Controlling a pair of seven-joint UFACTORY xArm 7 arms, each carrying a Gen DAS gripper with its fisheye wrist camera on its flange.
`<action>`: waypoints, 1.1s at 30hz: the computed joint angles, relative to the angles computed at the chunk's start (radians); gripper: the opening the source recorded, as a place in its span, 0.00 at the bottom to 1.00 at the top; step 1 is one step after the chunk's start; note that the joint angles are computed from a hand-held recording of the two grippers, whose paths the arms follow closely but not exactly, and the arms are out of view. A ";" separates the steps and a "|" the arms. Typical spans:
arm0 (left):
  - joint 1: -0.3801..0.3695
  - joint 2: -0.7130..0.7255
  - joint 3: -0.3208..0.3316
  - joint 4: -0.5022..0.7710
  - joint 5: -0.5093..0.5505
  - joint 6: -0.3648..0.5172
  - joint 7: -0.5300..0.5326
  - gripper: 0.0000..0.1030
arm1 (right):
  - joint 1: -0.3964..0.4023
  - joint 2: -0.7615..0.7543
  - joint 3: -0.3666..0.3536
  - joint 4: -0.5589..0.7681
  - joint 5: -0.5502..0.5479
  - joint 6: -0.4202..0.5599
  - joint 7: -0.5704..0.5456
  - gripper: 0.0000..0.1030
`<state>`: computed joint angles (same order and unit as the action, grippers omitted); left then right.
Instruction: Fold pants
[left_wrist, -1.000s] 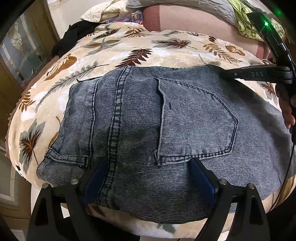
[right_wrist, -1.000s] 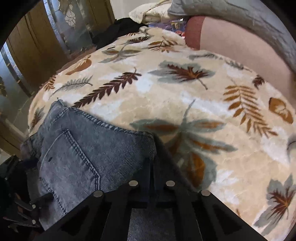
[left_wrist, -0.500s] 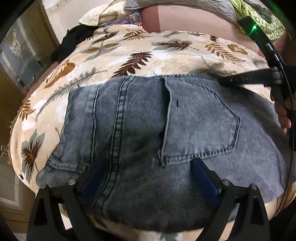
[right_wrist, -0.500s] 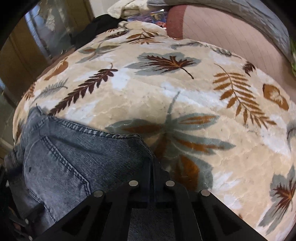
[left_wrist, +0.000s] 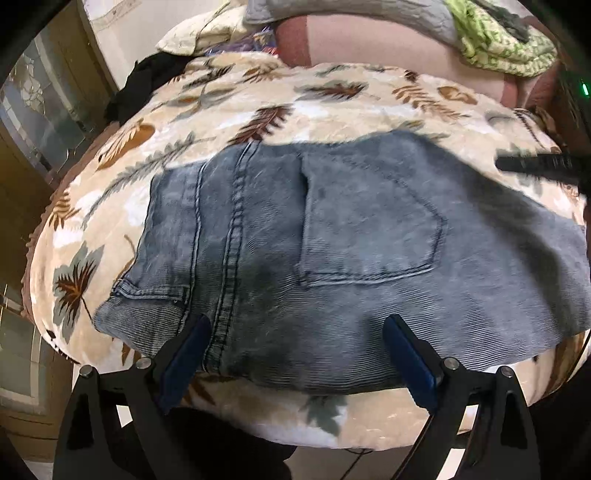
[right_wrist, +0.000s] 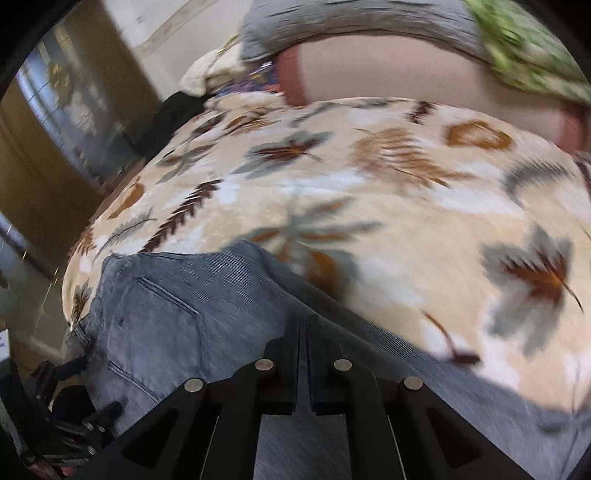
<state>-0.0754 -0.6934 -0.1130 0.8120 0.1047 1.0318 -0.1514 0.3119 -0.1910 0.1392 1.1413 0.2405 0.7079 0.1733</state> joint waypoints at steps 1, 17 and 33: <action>-0.007 0.000 -0.003 0.003 -0.003 -0.008 0.002 0.92 | -0.009 -0.032 -0.003 -0.034 -0.012 0.003 0.017 0.04; -0.054 0.022 -0.015 -0.045 -0.011 -0.021 0.030 0.92 | -0.060 -0.005 0.009 -0.083 -0.173 0.024 0.150 0.05; 0.043 0.023 -0.037 0.042 0.106 -0.005 -0.027 0.92 | -0.088 -0.334 -0.019 -0.286 -0.155 0.047 0.162 0.05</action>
